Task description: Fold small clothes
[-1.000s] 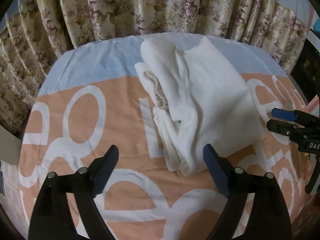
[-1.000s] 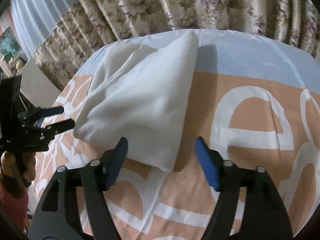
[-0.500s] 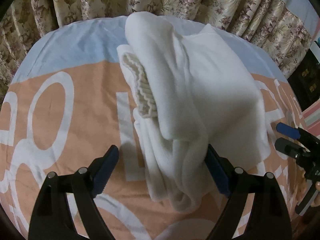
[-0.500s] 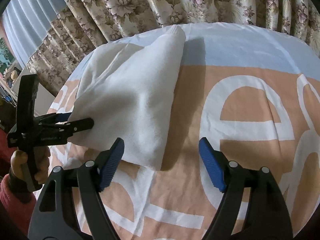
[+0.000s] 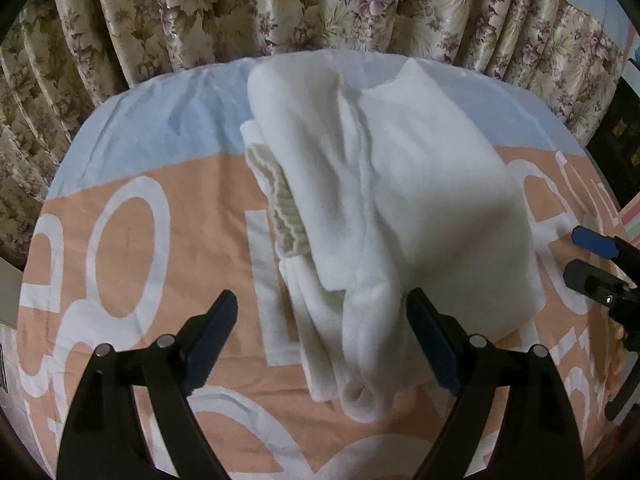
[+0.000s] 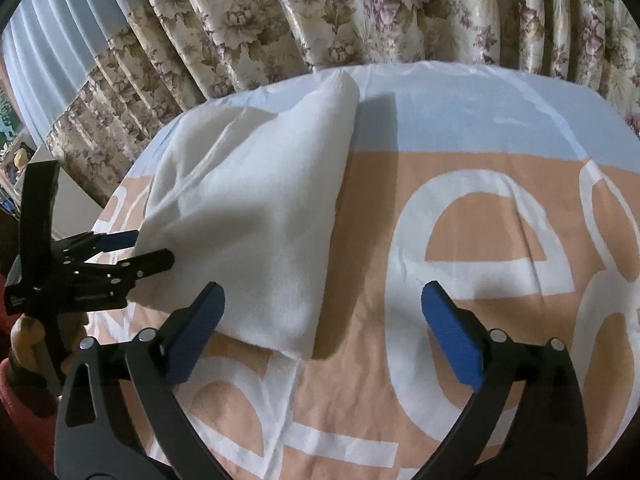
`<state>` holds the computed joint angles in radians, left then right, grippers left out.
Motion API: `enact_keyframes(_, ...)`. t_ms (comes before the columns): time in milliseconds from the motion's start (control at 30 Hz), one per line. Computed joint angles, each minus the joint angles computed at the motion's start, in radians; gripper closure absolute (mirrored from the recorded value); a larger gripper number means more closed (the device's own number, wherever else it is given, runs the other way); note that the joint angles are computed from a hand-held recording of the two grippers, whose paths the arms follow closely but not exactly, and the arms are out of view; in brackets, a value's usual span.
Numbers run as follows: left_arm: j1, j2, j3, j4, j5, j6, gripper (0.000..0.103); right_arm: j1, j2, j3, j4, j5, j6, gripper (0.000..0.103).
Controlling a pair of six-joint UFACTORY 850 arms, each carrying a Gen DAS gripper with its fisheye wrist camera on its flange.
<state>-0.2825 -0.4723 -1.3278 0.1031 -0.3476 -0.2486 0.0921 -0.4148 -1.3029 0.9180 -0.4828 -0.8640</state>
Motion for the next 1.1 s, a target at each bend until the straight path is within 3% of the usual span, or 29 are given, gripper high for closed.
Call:
enact_keyframes(200, -0.005, -0.023, -0.021, 0.041, -0.011, -0.041, 0.012, 0.019, 0.007, 0.008, -0.089, 0.084, 0.079, 0.005)
enact_keyframes(267, -0.002, -0.040, -0.027, -0.015, -0.007, 0.003, 0.012, 0.025, 0.007, 0.007, -0.118, 0.105, 0.096, 0.005)
enact_keyframes(533, 0.027, -0.083, -0.041, -0.252, 0.030, 0.205, 0.001, 0.026, -0.011, -0.012, -0.133, 0.081, 0.073, 0.003)
enact_keyframes(667, 0.020, -0.093, -0.058, -0.186, 0.016, 0.185, 0.002, 0.029, -0.028, -0.026, -0.197, 0.078, 0.156, 0.003)
enact_keyframes(733, 0.023, -0.093, -0.060, -0.222, 0.009, 0.236, 0.007, 0.026, -0.035, -0.031, -0.186, 0.059, 0.155, 0.003)
enact_keyframes(800, 0.025, -0.089, -0.060, -0.294, 0.007, 0.331, 0.017, 0.022, -0.036, -0.032, -0.155, 0.048, 0.122, 0.003)
enact_keyframes(867, 0.023, -0.082, -0.054, -0.352, 0.006, 0.411, 0.035, 0.015, -0.039, -0.038, -0.107, 0.036, 0.089, 0.003)
enact_keyframes(933, 0.020, -0.076, -0.048, -0.373, 0.007, 0.435, 0.042, 0.003, -0.053, -0.059, -0.046, 0.002, 0.064, 0.004)
enact_keyframes(1100, 0.024, -0.078, -0.050, -0.409, 0.009, 0.460, 0.043, -0.004, -0.119, -0.152, -0.025, -0.066, 0.094, 0.011)
